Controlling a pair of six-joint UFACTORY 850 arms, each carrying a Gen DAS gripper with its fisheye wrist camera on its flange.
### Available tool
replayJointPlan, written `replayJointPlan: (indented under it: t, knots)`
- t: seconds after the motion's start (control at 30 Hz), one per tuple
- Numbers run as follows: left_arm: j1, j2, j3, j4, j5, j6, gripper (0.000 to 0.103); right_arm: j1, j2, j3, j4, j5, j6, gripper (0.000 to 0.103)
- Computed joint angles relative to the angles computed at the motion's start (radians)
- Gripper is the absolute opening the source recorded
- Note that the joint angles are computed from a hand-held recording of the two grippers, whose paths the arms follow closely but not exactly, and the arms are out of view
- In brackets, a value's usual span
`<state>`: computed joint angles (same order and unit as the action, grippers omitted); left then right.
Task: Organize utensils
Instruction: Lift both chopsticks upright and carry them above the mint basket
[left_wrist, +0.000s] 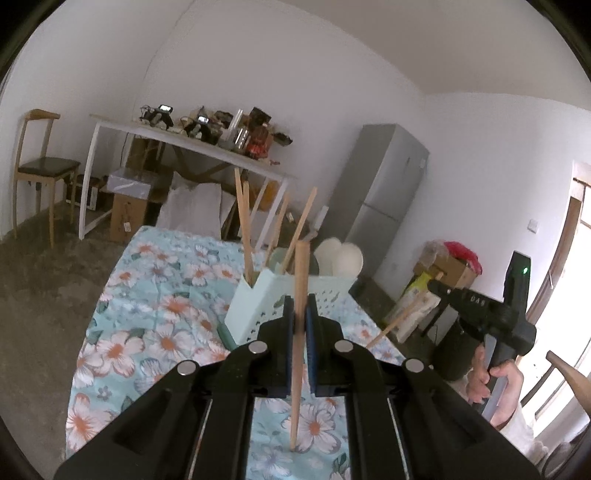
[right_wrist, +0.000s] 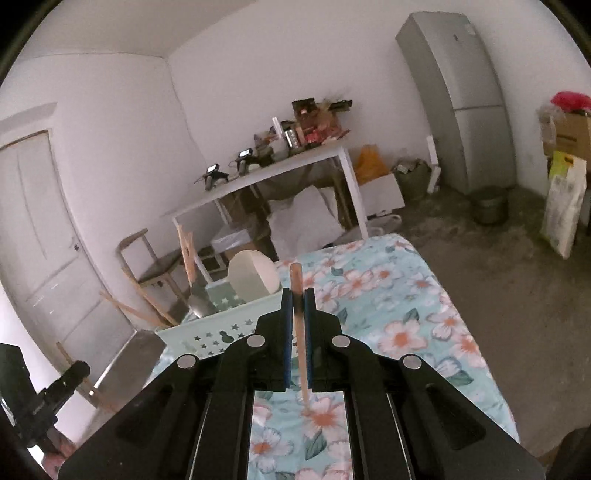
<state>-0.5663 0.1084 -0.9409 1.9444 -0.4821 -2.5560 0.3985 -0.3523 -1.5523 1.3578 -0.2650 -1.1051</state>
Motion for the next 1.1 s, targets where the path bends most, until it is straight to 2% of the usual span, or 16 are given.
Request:
replayJointPlan:
  t: [0.23,0.37,0.47,0.57,0.67,0.7,0.8,0.9,0.97,1.0,1.07,1.1]
  knots:
    - [-0.005,-0.014,-0.04,0.001,-0.045,0.054,0.005,0.016,-0.024,-0.003,0.014,0.014,-0.005,0.004]
    - [0.006,-0.006,-0.086,0.084,-0.102,0.038,0.005,0.001,-0.008,0.011,0.24,-0.027,-0.135,0.004]
    - [0.007,-0.009,-0.137,0.147,-0.189,0.046,0.005,0.009,0.046,0.044,0.464,0.003,-0.387,0.004]
    - [0.009,-0.04,-0.204,0.162,-0.263,0.102,0.005,0.003,0.079,0.057,0.556,-0.03,-0.474,0.004]
    - [0.014,-0.116,-0.284,0.127,-0.33,0.21,0.005,-0.013,0.111,0.064,0.611,-0.084,-0.507,0.004]
    - [0.023,-0.145,-0.308,0.115,-0.328,0.235,0.005,-0.015,0.115,0.065,0.628,-0.096,-0.52,0.004]
    - [0.062,-0.223,-0.364,0.052,-0.237,0.282,0.005,-0.021,0.123,0.06,0.673,-0.154,-0.543,0.004]
    - [0.086,-0.291,-0.402,-0.06,-0.164,0.377,0.006,-0.008,0.112,0.034,0.708,-0.162,-0.583,0.004]
    - [0.105,-0.32,-0.417,-0.128,-0.105,0.424,0.006,0.003,0.083,-0.013,0.675,-0.17,-0.552,0.004]
    - [0.119,-0.326,-0.418,-0.157,-0.059,0.431,0.01,0.01,0.07,-0.031,0.664,-0.172,-0.546,0.004]
    - [0.141,-0.318,-0.4,-0.117,-0.005,0.351,0.03,0.024,0.034,-0.085,0.621,-0.169,-0.511,0.004]
    - [0.146,-0.311,-0.389,-0.075,-0.008,0.298,0.046,0.034,0.002,-0.13,0.572,-0.17,-0.466,0.004]
